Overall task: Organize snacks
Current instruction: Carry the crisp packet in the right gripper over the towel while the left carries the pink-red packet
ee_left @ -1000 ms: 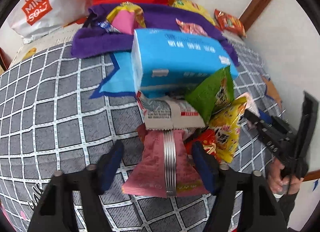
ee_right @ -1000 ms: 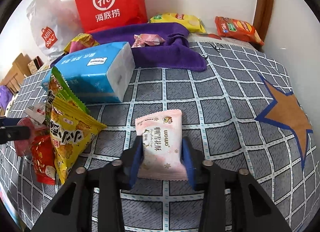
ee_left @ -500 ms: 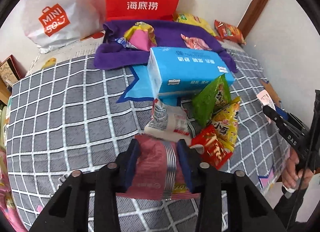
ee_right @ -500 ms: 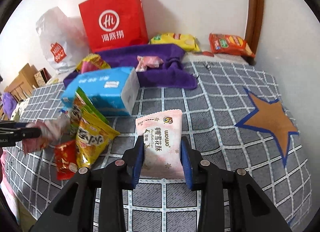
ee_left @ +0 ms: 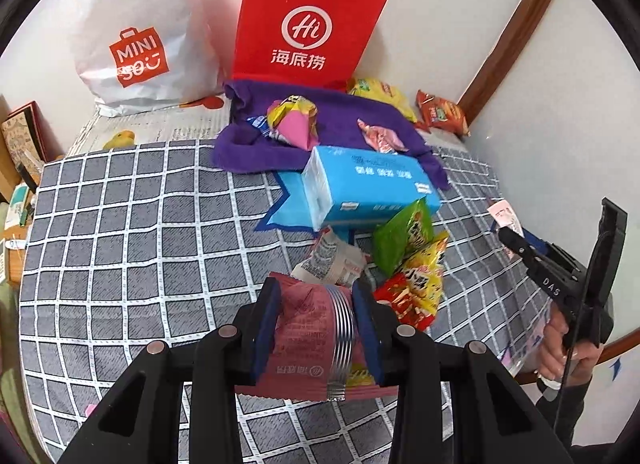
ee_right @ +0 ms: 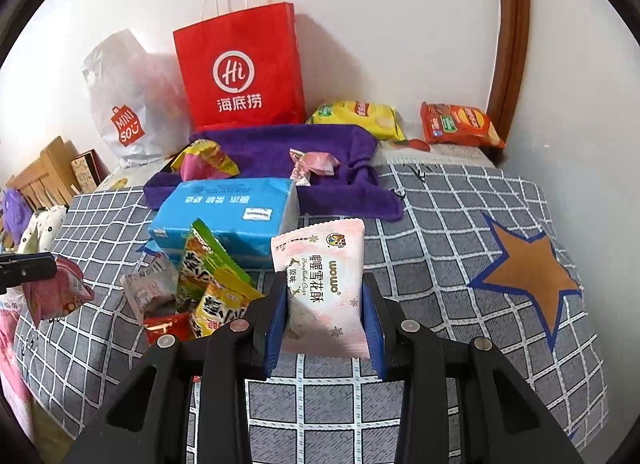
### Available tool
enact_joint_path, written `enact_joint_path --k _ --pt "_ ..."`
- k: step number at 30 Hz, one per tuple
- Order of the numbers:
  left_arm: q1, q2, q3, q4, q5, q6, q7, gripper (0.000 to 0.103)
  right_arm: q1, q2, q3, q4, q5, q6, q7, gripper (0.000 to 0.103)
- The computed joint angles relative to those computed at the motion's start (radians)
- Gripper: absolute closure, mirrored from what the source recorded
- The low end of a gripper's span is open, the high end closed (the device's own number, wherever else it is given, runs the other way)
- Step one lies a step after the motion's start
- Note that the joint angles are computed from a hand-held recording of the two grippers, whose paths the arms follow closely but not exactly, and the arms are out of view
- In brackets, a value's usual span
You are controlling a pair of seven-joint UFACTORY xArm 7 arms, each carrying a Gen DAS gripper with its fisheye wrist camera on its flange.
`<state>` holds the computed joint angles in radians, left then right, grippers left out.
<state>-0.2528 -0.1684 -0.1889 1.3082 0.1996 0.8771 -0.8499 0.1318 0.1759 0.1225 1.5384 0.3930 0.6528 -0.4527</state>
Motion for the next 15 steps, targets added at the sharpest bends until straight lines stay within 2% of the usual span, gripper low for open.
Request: enact_joint_path --k 15 --pt "0.04 0.012 0.03 0.052 -0.013 -0.048 0.018 0.068 0.025 0.052 0.01 0.139 -0.055 0.026 0.071 0.068"
